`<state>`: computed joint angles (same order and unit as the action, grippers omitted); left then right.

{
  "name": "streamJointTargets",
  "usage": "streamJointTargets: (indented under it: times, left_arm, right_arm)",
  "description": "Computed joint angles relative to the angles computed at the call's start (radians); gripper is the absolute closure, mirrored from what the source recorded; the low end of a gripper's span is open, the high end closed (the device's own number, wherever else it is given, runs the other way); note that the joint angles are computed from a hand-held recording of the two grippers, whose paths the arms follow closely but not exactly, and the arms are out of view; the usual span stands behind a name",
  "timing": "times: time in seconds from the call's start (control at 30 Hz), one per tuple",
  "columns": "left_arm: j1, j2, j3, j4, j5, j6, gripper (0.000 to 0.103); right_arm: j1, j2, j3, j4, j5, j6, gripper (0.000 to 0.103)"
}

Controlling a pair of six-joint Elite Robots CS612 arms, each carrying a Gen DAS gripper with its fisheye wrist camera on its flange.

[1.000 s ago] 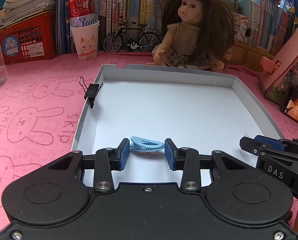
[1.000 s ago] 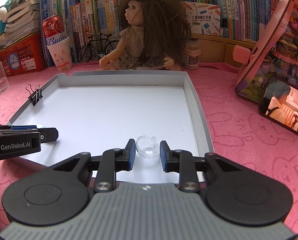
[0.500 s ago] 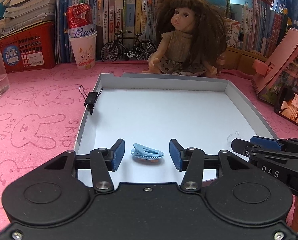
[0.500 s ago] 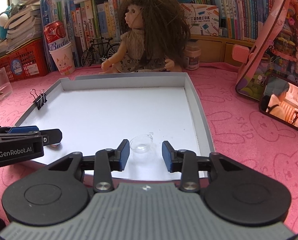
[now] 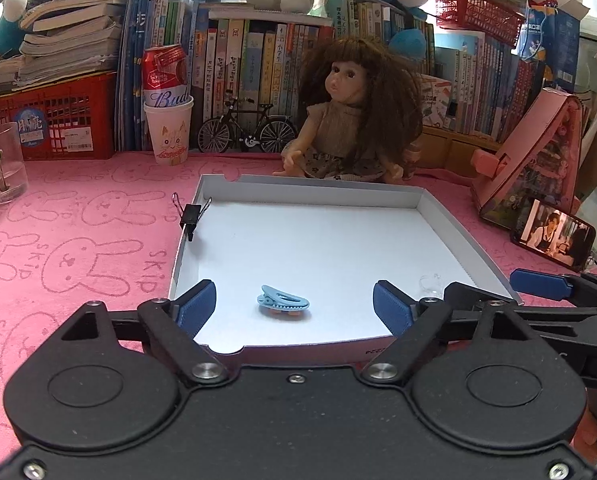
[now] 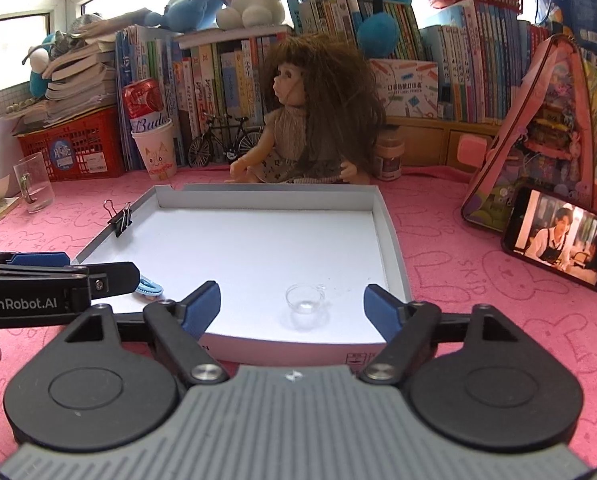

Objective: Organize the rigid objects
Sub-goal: 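Move both open tools back out of the tray to the table objects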

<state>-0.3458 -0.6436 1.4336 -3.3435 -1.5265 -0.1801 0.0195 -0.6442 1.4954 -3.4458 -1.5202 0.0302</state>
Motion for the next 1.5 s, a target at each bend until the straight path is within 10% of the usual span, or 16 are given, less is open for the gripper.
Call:
streamJointTargets:
  times: [1.13, 1.5]
  left_arm:
    - [0.0, -0.037, 0.284, -0.367, -0.007, 0.035, 0.011]
    - [-0.013, -0.051, 0.359, -0.418, 0.044, 0.136, 0.047]
  right_arm:
    - [0.027, -0.011, 0.221, -0.337, -0.11, -0.042, 0.006]
    - [0.026, -0.013, 0.242, -0.313, -0.106, -0.019, 0.027]
